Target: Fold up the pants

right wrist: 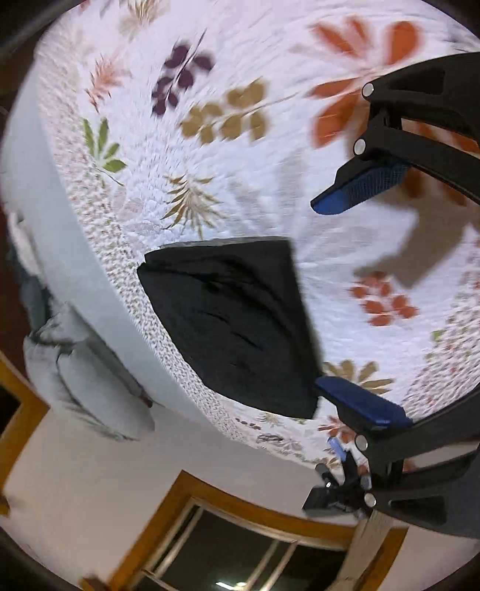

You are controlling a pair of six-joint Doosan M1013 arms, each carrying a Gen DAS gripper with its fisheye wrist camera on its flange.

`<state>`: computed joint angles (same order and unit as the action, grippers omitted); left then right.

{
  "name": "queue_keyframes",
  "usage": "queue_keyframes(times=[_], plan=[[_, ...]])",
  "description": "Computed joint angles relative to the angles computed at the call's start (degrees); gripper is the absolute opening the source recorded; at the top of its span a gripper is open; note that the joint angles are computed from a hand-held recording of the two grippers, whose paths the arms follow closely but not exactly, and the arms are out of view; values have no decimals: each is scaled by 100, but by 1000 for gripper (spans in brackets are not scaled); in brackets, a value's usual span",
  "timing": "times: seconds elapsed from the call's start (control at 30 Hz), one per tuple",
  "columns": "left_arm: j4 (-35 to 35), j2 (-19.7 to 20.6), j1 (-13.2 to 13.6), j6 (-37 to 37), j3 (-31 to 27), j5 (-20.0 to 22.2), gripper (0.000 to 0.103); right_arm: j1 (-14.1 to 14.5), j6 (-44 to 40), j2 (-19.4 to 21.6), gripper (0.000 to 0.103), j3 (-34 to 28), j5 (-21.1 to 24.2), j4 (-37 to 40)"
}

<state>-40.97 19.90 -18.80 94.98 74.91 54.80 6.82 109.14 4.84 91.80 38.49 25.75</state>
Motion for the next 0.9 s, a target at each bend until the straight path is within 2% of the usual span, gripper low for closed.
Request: queue_keyframes(times=[0.13,0.17,0.33,0.4,0.47,0.57,0.63,0.7,0.8,0.9], plan=[[1106,-831,-474,-150,861,-1082,100,496,955,-648,94,666,-589,-971],[1350,-1040,-609,-230,1061,-1317,100,670,1428,-792,94,788,-700,-1452],[2525,-1823,-1167,-1090,1725,-2023,100,1527,3399,-1319,96,1021,-500,-3847],[3056,-2026,-1343,-1596,1822,-2012,100,1908,4179,-1513,98,1079,-358,-4694],[3104,-2247,-1446,-1800,1906,-1948,100,2259,4638,-1651,98,1082,-117,-5312],[3711,-2551,-1703,-2243,1966,-1810,100,2737,5107,-1766,99,1026,302,-6091],[4292,-2734,-1905,-2761,1979,-1696,100,3050,5273,-1821,99,956,602,-6459],[4561,-2891,-2067,-2940,1978,-1604,100,3305,5344,-1842,99,870,829,-6691],[5780,-3129,-2486,-3785,1963,-1334,100,3698,5351,-1865,99,720,1107,-6955],[6364,-3286,-2746,-4263,1951,-1145,100,4060,5353,-1836,99,572,1418,-7240]])
